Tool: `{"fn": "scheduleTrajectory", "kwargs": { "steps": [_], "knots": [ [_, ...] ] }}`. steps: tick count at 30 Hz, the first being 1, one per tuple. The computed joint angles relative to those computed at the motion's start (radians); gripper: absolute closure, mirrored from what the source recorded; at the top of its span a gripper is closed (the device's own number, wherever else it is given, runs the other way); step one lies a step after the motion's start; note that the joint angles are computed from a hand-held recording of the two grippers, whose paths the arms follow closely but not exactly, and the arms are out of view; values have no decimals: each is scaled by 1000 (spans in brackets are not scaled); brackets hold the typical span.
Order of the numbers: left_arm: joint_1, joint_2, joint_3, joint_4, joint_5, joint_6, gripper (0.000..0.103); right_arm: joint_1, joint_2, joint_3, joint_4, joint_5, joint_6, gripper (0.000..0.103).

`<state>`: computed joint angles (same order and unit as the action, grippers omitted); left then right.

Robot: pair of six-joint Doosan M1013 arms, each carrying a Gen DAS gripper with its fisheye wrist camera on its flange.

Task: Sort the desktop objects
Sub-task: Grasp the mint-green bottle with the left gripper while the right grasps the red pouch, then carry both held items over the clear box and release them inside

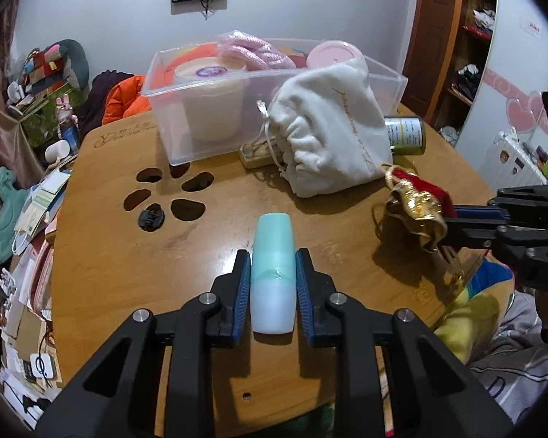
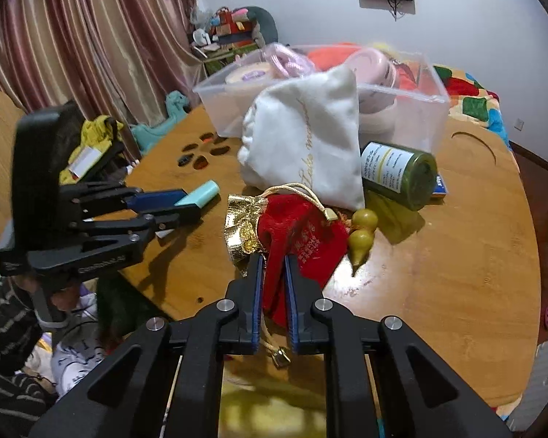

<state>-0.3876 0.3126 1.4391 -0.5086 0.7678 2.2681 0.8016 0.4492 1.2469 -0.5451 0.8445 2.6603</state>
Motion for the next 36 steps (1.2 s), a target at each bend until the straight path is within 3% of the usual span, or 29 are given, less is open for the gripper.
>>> {"fn": "scheduleTrajectory", "kwargs": {
  "steps": [17,36],
  "knots": [
    [22,-41,7,-146,-85,31,79,38,-26,-16,-199,-11,121,93],
    [21,-1,-92,-210,-152,18,79,-1,-51,-32,-353,20,222,93]
  ]
}}
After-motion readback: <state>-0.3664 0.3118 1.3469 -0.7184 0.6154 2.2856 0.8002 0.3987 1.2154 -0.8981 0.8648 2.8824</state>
